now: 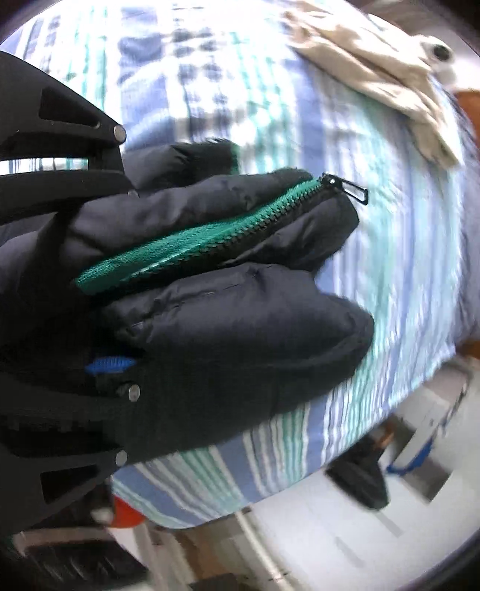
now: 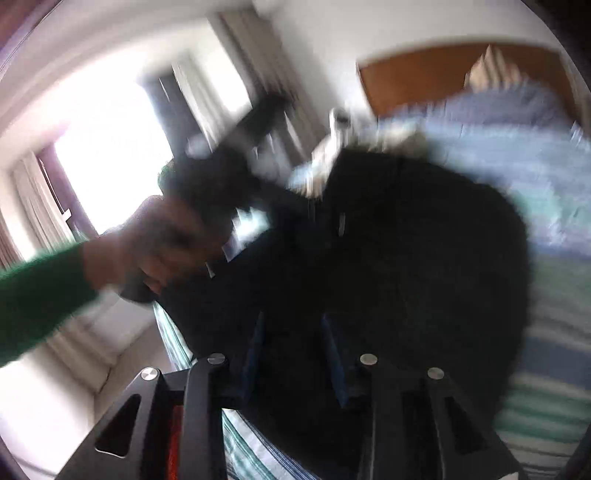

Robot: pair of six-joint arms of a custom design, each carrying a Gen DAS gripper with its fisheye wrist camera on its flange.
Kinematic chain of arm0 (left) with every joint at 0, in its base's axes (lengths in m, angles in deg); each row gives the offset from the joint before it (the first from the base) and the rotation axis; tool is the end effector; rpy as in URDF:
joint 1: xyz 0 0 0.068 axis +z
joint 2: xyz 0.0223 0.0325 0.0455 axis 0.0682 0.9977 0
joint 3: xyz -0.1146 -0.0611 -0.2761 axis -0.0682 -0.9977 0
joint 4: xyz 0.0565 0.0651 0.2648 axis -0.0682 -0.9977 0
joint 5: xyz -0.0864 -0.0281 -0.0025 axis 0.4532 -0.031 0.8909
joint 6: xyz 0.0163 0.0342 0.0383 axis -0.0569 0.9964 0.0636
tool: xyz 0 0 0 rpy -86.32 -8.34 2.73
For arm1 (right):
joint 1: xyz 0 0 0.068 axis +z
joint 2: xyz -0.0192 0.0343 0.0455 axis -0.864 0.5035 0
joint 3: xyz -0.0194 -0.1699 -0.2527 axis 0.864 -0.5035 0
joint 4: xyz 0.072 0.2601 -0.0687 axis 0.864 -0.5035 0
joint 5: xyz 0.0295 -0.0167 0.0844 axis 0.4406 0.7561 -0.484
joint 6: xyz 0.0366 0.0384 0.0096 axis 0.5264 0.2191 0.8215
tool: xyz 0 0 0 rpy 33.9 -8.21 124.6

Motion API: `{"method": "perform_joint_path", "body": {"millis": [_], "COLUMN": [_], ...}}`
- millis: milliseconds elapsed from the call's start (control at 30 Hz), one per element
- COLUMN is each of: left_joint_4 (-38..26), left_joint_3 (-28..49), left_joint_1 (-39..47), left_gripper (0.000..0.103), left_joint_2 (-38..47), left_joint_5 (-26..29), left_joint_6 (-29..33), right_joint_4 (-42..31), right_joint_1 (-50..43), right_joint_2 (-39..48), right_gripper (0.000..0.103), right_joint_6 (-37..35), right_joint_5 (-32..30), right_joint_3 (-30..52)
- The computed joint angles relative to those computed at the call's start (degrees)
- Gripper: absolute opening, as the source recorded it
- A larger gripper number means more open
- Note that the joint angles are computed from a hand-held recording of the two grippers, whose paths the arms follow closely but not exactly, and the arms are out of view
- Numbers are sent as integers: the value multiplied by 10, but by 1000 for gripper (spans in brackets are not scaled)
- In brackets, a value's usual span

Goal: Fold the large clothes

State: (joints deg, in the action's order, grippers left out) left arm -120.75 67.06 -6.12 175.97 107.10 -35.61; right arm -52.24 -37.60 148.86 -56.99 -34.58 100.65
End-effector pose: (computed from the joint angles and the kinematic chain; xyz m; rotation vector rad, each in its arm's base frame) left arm 0.3605 -0.0791 0.1584 0.7827 2.7064 -0.5996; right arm 0.2095 0.0948 0.1015 -0.2700 2.2956 0.6293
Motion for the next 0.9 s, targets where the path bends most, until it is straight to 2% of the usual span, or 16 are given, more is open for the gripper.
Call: {"method": "perform_joint_path", "body": {"millis": [67,167,267,333,433,533,600,700,800,833,900], "left_joint_4": [2,21,42,45,78,67,67,70,67,74,88], "left_joint_3": [9,16,18,20,-6,6,6,5,13,12,11], "left_joint_1": [21,50,75,89,94,111,116,117,121,120,119], "left_gripper": [66,69,69,69,68,69,68,68,68,68,68], "left_joint_2": [37,90,133,153,148,170,176,175,183,183,189], "left_joint_5": [1,22,72,109,122,153,163,166,165,155,137], "left_joint_6": [-11,-32,-49,-52,-50,-41,-37,-37,-30,-35,-47], "right_joint_4": [33,1,-30,-54,-146,-257,-317,-391,-485,-508,-540], "right_joint_1": [14,32,13,-14,-68,-118,-139,-164,-160,-155,-135], "right_joint_2": [90,137,157,135,65,-24,-17,98,265,314,385], "right_gripper": [28,27,24,24,24,29,29,29,28,23,12], "right_joint_6": [31,40,48,45,35,8,-15,-43,-56,-61,-56], "right_joint_5": [14,30,-1,-49,-128,-110,-84,-69,-91,-93,-56], "right_joint_3": [30,73,102,99,102,151,218,365,533,573,638]}}
